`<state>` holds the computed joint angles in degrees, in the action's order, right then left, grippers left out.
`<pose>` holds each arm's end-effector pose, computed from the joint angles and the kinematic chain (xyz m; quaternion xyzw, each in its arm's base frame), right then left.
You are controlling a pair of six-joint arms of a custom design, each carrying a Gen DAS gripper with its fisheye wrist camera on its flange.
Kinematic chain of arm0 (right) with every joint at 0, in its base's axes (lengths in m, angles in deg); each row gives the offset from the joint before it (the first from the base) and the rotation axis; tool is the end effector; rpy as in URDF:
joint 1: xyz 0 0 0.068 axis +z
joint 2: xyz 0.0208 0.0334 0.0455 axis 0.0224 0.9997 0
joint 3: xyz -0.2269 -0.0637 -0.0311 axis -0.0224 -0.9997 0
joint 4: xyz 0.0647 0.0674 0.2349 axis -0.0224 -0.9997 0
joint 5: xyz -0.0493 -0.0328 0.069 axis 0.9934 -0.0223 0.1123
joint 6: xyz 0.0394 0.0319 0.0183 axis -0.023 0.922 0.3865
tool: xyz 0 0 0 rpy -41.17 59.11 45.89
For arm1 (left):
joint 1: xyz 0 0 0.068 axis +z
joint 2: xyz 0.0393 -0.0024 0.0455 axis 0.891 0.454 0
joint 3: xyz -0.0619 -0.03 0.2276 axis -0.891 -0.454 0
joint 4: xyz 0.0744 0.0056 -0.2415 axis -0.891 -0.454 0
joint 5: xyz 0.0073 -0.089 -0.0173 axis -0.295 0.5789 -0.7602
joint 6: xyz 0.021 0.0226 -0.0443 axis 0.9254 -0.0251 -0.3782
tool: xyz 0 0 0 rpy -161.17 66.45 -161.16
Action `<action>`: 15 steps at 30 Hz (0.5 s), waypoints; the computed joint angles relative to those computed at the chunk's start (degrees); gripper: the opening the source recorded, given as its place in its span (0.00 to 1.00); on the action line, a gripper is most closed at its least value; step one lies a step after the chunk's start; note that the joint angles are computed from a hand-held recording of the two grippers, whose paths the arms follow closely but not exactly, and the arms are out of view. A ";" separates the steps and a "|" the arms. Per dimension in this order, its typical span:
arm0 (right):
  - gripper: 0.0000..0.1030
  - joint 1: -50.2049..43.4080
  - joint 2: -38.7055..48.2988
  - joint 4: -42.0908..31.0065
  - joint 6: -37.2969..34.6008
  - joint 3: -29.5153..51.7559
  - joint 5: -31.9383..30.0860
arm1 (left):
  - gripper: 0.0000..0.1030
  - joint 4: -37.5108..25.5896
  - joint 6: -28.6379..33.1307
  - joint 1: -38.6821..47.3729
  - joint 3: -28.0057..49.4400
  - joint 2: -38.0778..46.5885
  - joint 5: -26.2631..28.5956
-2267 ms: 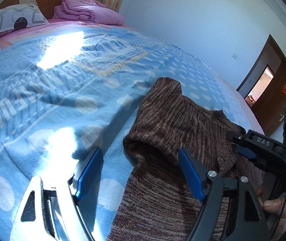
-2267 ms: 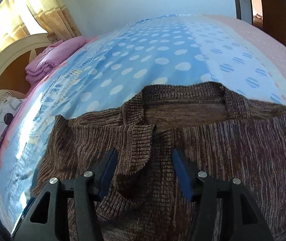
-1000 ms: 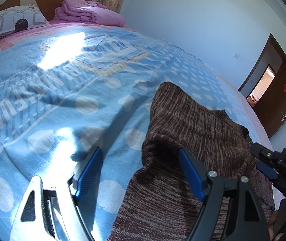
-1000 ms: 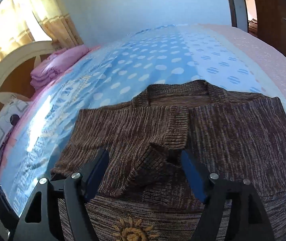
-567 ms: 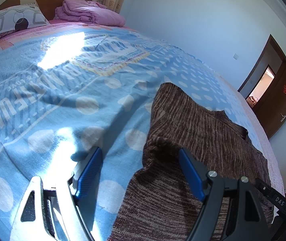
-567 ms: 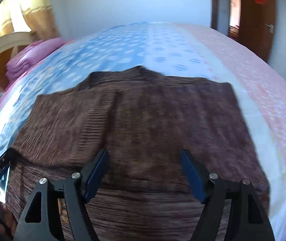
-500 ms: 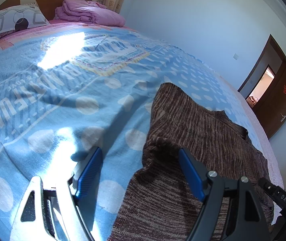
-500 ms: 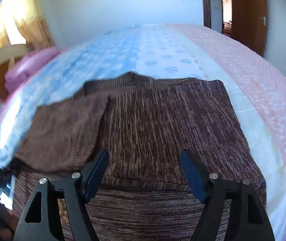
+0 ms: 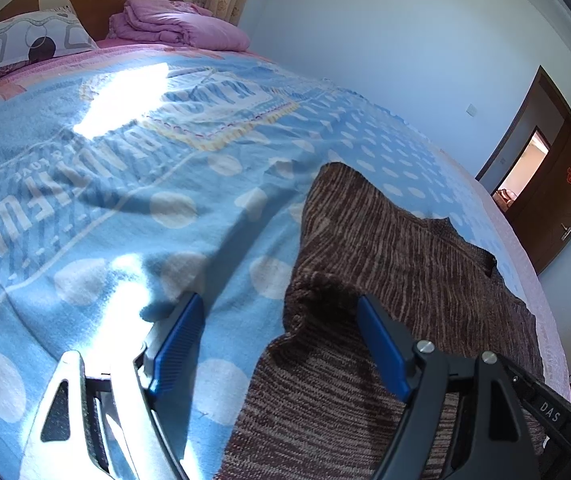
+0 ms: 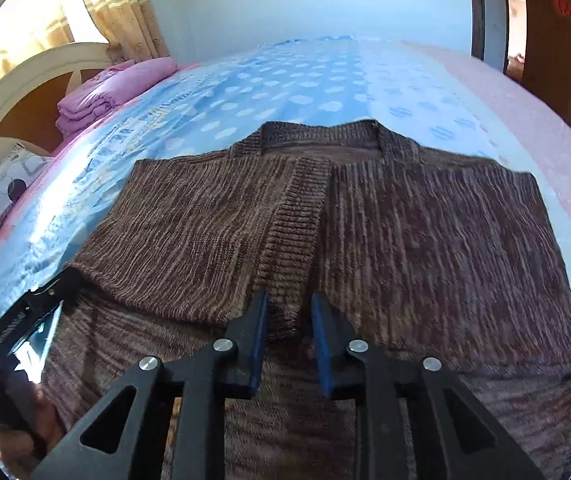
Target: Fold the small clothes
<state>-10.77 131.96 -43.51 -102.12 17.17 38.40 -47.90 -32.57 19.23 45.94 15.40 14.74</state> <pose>0.3792 -0.0635 0.0533 -0.1790 0.9245 0.1489 0.3019 0.2184 -0.1776 0.0540 -0.3364 0.8443 -0.0594 0.4129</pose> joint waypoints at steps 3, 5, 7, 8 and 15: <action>0.26 -5.04 -4.81 -6.09 -0.03 -2.00 -3.39 | 0.86 5.06 2.17 0.56 -2.71 -0.99 1.32; 0.26 -10.75 -9.49 -8.57 -3.26 -5.46 -6.94 | 0.86 7.87 3.85 0.98 -4.90 -2.35 3.18; 0.26 -17.59 -14.21 -11.86 -9.08 -8.17 -10.20 | 0.86 8.31 5.63 1.00 -7.22 -5.52 6.21; 0.29 -20.77 -15.57 -13.98 -12.29 -8.42 -11.84 | 0.86 7.95 6.65 0.55 -8.63 -7.93 7.87; 0.57 -45.09 -13.83 -36.96 -40.26 1.89 -22.96 | 0.86 -17.43 0.56 -21.20 -20.04 -39.07 -0.35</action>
<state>-55.86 118.13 -80.48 -142.37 19.06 15.44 -65.33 -32.01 -1.97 25.90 -23.67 14.39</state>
